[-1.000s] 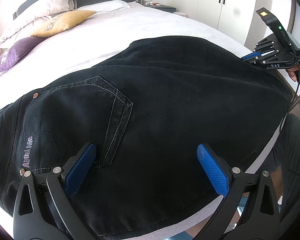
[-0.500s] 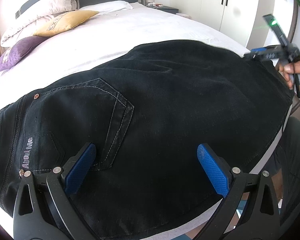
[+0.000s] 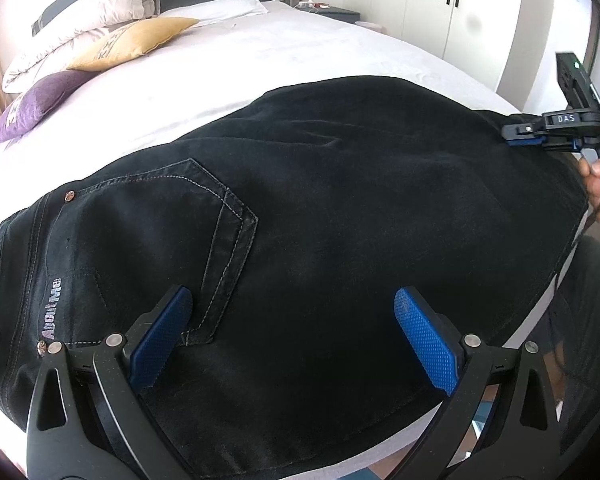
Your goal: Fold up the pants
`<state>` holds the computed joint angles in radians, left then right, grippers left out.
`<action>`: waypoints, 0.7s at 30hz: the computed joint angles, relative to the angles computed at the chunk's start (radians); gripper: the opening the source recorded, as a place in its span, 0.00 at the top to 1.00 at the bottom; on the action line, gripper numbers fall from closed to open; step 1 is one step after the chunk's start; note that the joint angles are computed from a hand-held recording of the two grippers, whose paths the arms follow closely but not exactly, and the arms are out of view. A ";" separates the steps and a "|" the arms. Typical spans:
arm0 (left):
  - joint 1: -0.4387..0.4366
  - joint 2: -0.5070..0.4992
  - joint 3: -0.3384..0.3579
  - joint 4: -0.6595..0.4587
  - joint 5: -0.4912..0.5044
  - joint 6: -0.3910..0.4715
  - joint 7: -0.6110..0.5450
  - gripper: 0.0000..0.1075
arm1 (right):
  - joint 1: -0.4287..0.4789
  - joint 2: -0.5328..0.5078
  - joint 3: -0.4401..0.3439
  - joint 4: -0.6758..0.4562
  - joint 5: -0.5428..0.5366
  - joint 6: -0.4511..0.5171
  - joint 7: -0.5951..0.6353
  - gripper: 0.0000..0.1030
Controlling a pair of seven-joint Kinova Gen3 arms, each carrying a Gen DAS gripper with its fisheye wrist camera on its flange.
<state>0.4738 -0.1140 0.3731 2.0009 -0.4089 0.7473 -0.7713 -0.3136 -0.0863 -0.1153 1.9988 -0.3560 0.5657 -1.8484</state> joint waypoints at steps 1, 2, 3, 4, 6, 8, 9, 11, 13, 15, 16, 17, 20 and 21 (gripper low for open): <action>-0.001 0.000 0.001 0.002 -0.003 -0.001 0.007 0.04 | 0.046 -0.013 -0.014 0.005 0.041 0.015 -0.037 1.00; -0.002 0.006 0.007 0.000 -0.013 0.002 0.022 0.04 | 0.093 -0.034 -0.022 0.015 0.081 0.031 -0.061 1.00; -0.001 0.012 0.010 -0.005 -0.023 0.007 0.035 0.04 | 0.139 -0.045 -0.038 0.021 0.122 0.039 -0.086 1.00; 0.001 0.017 0.012 -0.012 -0.032 0.016 0.049 0.04 | 0.185 -0.059 -0.068 0.026 0.163 0.048 -0.127 1.00; 0.007 0.022 0.007 -0.019 -0.036 0.025 0.056 0.04 | 0.278 -0.090 -0.116 0.026 0.244 0.074 -0.208 1.00; 0.013 0.024 0.001 -0.021 -0.038 0.028 0.058 0.04 | 0.371 -0.129 -0.183 0.001 0.312 0.129 -0.290 0.99; 0.016 0.025 0.002 -0.024 -0.042 0.033 0.063 0.04 | 0.406 -0.155 -0.216 -0.007 0.323 0.147 -0.319 0.91; 0.023 0.028 0.004 -0.027 -0.053 0.042 0.077 0.04 | 0.422 -0.191 -0.263 -0.020 0.297 0.134 -0.329 0.84; 0.028 0.039 0.006 -0.037 -0.065 0.054 0.095 0.04 | 0.363 -0.199 -0.257 -0.008 0.219 0.080 -0.278 0.58; 0.038 0.049 0.002 -0.052 -0.067 0.071 0.100 0.04 | 0.272 -0.201 -0.229 0.008 0.137 0.034 -0.216 0.48; 0.043 0.051 -0.002 -0.056 -0.066 0.073 0.100 0.04 | 0.231 -0.197 -0.199 0.013 0.097 0.024 -0.179 0.46; 0.048 0.056 -0.003 -0.059 -0.073 0.077 0.105 0.04 | 0.208 -0.191 -0.171 0.026 0.059 0.031 -0.150 0.45; 0.058 0.055 -0.012 -0.051 -0.081 0.069 0.112 0.04 | 0.251 -0.178 -0.084 0.084 0.042 0.117 -0.151 0.45; 0.060 0.052 -0.014 -0.049 -0.080 0.067 0.111 0.04 | 0.285 -0.196 -0.066 0.102 0.042 0.143 -0.151 0.62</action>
<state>0.5337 -0.0615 0.3590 1.9521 -0.4887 0.8142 -0.6603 -0.0289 -0.2824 -0.1813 2.1011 -0.3139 0.7083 -1.9998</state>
